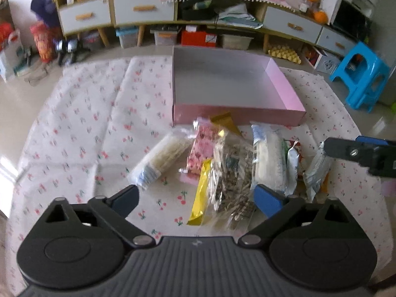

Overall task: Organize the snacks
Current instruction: 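Grasp the clear bag of white snacks with left tool while right tool grasps white biscuit packet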

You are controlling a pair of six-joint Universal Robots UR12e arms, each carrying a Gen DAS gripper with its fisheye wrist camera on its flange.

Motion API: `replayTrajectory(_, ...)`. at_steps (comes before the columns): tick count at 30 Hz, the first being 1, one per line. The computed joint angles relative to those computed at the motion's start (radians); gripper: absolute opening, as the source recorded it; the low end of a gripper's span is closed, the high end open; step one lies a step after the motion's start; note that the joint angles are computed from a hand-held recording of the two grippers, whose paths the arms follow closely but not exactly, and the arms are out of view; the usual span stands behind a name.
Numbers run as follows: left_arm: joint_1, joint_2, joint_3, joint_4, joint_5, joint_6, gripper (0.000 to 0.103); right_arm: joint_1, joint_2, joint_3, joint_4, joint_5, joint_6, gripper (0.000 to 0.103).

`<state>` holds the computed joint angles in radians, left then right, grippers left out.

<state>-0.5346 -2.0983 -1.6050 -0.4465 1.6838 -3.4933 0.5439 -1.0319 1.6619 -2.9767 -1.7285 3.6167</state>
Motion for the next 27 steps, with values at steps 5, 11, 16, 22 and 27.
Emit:
replayTrajectory(5,0.004,-0.002,-0.011,0.011,-0.034,0.043,0.081,-0.029,0.004,0.008,-0.035,0.161,0.052,0.103)
replayTrajectory(11,0.016,-0.004,-0.023,0.060,-0.124,0.091,0.070,-0.046,0.022,-0.016,-0.012,0.277,0.108,0.092)
replayTrajectory(16,0.020,-0.008,-0.034,0.126,-0.159,0.102,0.059,-0.045,0.032,-0.030,0.017,0.246,0.112,0.081)
replayTrajectory(22,0.027,-0.024,-0.025,0.173,-0.251,0.119,0.046,-0.083,0.043,-0.013,-0.004,0.337,0.097,0.063)
replayTrajectory(27,0.024,-0.042,-0.002,0.175,-0.285,0.118,0.040,-0.113,0.051,0.007,-0.023,0.440,0.150,0.050)
